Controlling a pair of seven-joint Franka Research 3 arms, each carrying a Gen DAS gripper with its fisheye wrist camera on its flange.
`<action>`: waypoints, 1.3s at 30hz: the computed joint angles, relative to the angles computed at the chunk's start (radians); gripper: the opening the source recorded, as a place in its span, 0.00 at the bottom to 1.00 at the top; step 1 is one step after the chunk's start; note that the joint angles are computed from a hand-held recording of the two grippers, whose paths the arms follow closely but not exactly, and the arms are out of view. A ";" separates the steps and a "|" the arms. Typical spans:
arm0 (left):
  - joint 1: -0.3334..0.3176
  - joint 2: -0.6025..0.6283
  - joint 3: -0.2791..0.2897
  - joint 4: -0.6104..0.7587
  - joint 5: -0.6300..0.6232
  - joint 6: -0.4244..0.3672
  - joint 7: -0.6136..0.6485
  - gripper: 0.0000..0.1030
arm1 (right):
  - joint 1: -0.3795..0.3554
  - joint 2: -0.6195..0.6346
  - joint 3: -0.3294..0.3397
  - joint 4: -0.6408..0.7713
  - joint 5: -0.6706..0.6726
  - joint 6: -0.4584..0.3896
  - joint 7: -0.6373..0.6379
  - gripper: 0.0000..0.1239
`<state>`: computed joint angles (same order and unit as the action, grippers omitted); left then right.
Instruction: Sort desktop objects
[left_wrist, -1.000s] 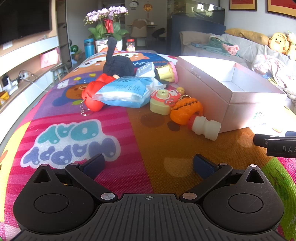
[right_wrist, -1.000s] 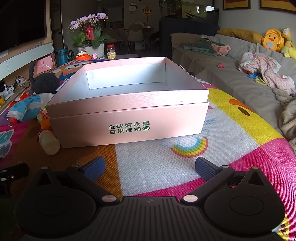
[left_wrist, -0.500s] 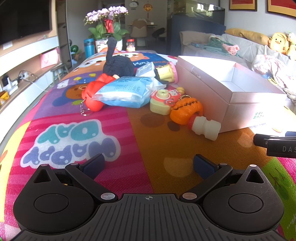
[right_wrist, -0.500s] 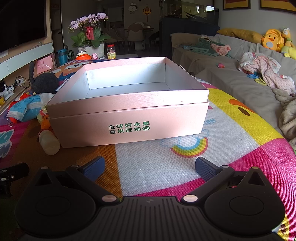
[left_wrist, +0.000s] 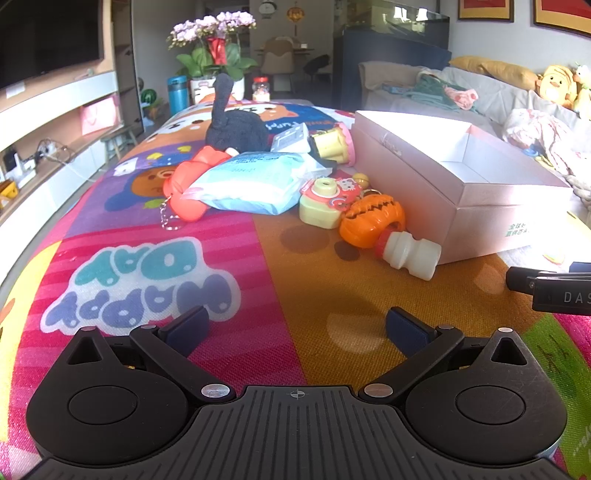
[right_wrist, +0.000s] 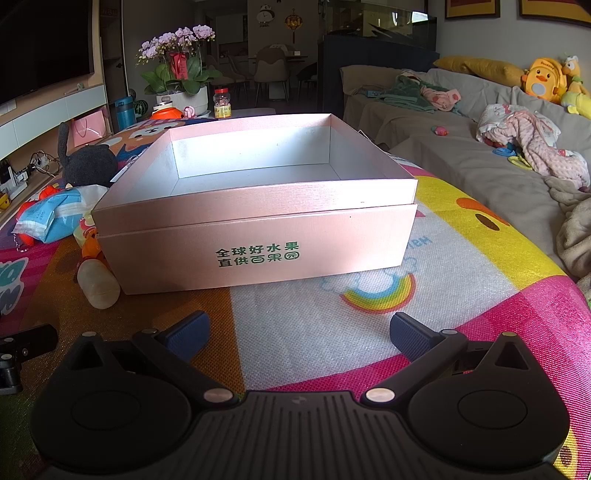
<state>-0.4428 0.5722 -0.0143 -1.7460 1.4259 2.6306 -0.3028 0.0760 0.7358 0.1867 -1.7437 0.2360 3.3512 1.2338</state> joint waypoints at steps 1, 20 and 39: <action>0.000 0.000 0.000 0.000 0.000 -0.001 0.000 1.00 | -0.001 0.000 0.001 0.000 0.000 -0.001 0.000 0.83; 0.017 -0.009 -0.011 -0.007 -0.053 0.021 0.061 1.00 | -0.095 -0.038 0.085 -0.016 -0.025 -0.119 -0.070 0.83; 0.003 -0.004 0.020 0.044 0.148 0.059 -0.006 1.00 | -0.251 0.113 0.281 0.274 0.111 -0.117 -0.202 0.83</action>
